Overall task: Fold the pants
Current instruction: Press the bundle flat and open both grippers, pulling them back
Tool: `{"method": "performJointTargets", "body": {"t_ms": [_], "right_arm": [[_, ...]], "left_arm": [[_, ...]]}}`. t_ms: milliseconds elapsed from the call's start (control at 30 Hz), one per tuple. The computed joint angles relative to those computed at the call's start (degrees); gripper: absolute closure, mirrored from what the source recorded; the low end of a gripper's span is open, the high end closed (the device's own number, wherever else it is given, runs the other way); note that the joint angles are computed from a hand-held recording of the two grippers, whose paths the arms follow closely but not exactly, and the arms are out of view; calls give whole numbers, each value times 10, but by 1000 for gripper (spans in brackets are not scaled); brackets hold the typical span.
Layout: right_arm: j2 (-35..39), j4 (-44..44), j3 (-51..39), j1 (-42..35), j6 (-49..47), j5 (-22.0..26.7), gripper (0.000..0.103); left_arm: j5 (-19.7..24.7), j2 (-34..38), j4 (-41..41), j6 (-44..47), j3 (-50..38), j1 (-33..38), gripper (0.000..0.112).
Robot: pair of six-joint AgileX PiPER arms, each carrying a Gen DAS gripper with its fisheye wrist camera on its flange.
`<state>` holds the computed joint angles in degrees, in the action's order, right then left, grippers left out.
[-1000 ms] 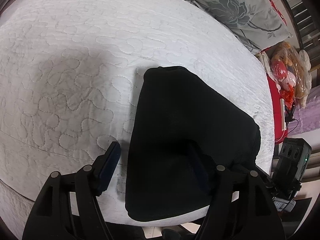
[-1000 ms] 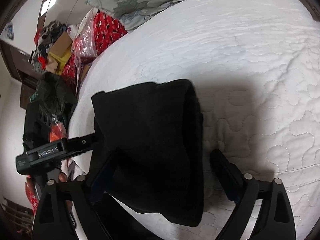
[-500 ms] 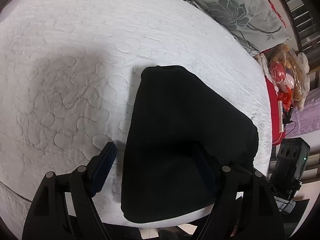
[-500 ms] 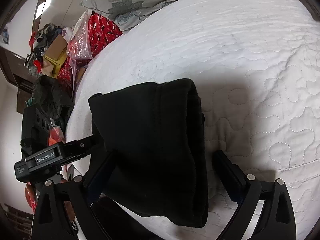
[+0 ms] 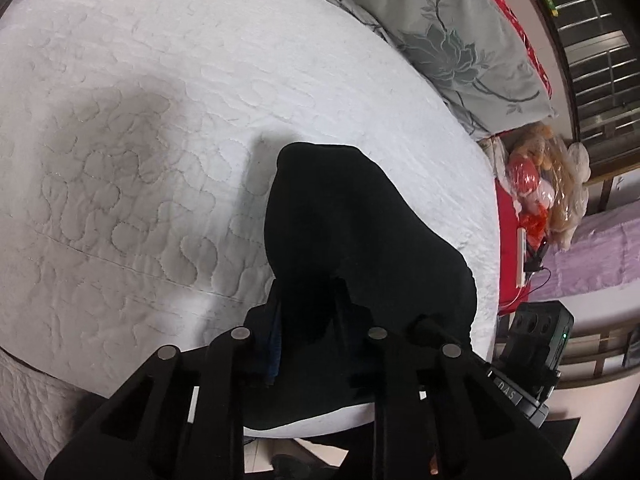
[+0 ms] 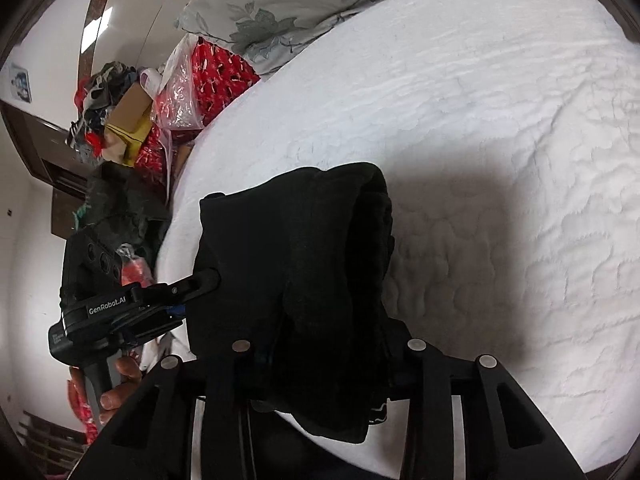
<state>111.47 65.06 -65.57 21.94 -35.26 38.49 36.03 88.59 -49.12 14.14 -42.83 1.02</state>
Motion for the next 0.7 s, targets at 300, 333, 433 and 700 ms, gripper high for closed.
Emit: {"method": "performJointTargets", "body": {"t_ms": [300,333,433,700], "right_arm": [[32,71,10,-17,-35,17,56],[34,81,13,-19,-42,17,55],[40,123,27,-26,-72,22,53],[-4,88,19,-14,-40,22,69]], "left_arm": [[21,64,26,37,-36,10,71],[26,70,18,51,-39,12,68],[29,76,-2,68,-45,12,71],[107,62,-134,170,-20,90,91]]}}
